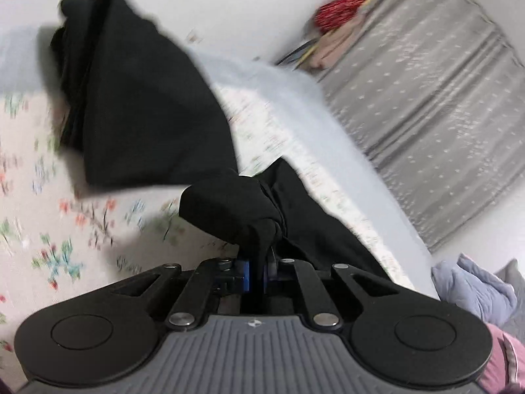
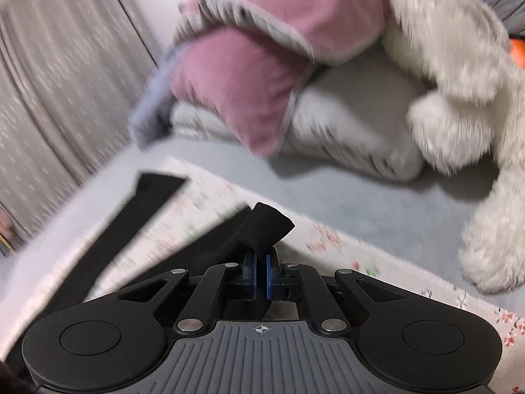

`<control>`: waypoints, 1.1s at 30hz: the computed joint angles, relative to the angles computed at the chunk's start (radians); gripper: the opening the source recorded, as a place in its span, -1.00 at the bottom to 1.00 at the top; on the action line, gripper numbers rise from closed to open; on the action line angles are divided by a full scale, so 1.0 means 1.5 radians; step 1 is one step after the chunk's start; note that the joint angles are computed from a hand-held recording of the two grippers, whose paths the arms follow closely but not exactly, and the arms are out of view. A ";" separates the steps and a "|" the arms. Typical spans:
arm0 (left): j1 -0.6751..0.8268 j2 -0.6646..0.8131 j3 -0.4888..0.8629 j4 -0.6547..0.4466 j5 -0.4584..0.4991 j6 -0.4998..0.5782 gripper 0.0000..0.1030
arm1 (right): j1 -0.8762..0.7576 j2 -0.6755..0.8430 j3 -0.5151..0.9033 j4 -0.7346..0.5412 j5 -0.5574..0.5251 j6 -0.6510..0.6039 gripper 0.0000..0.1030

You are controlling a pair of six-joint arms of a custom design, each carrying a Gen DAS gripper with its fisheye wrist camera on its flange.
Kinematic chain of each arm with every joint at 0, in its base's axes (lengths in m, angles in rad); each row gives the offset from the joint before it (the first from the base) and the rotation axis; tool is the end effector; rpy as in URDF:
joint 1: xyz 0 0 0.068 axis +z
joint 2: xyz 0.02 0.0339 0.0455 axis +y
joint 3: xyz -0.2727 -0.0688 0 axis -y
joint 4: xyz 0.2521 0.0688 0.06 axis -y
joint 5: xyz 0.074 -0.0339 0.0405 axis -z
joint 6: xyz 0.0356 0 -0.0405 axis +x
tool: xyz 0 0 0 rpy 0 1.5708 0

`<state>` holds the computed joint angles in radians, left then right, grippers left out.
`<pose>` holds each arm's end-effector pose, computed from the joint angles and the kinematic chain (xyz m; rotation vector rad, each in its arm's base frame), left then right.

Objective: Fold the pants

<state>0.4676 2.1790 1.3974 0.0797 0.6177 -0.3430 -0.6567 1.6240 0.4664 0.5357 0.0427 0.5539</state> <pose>0.4339 0.1960 0.1358 -0.5600 2.1196 -0.6279 0.2206 -0.1720 0.1152 1.2681 1.7904 -0.1047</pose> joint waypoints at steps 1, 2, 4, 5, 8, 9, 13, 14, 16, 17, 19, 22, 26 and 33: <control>0.005 -0.017 -0.011 -0.003 0.008 0.007 -0.95 | -0.002 -0.025 -0.010 0.002 -0.002 -0.003 -0.92; 0.012 -0.032 -0.019 -0.010 0.017 0.016 -0.95 | -0.007 -0.046 -0.020 0.003 -0.007 -0.008 -0.92; 0.023 -0.055 -0.041 -0.017 0.019 0.037 -0.96 | -0.010 -0.084 -0.037 -0.004 0.004 -0.029 -0.92; 0.029 -0.059 -0.046 -0.024 0.018 0.045 -0.96 | -0.010 -0.097 -0.043 -0.009 0.016 -0.042 -0.92; 0.050 -0.047 -0.035 -0.067 0.028 0.039 -0.96 | -0.009 -0.123 -0.056 -0.022 0.046 -0.078 -0.92; 0.059 -0.046 -0.039 -0.071 0.034 0.034 -0.97 | -0.016 -0.136 -0.062 -0.023 0.038 -0.079 -0.92; 0.078 -0.112 -0.117 -0.038 0.008 0.093 -1.00 | -0.019 -0.185 -0.092 -0.031 0.040 -0.112 -0.92; 0.079 -0.111 -0.121 -0.048 0.008 0.109 -1.00 | -0.012 -0.173 -0.084 -0.049 0.048 -0.124 -0.92; 0.068 -0.098 -0.107 -0.088 -0.022 0.151 -1.00 | -0.003 -0.147 -0.072 -0.093 0.070 -0.146 -0.92; 0.067 -0.088 -0.096 -0.110 -0.028 0.157 -1.00 | -0.005 -0.133 -0.063 -0.110 0.073 -0.147 -0.92; 0.080 -0.085 -0.093 -0.127 -0.019 0.160 -1.00 | -0.027 -0.127 -0.059 -0.131 0.056 -0.120 -0.91; 0.076 -0.085 -0.090 -0.139 -0.047 0.183 -0.98 | -0.030 -0.111 -0.056 -0.141 0.062 -0.115 -0.89; 0.077 -0.052 -0.044 -0.210 -0.072 0.174 -0.64 | 0.012 -0.088 -0.042 -0.169 0.134 -0.121 -0.70; 0.069 -0.131 -0.117 -0.077 -0.202 0.117 -0.13 | 0.101 -0.114 -0.061 -0.107 0.318 -0.155 -0.07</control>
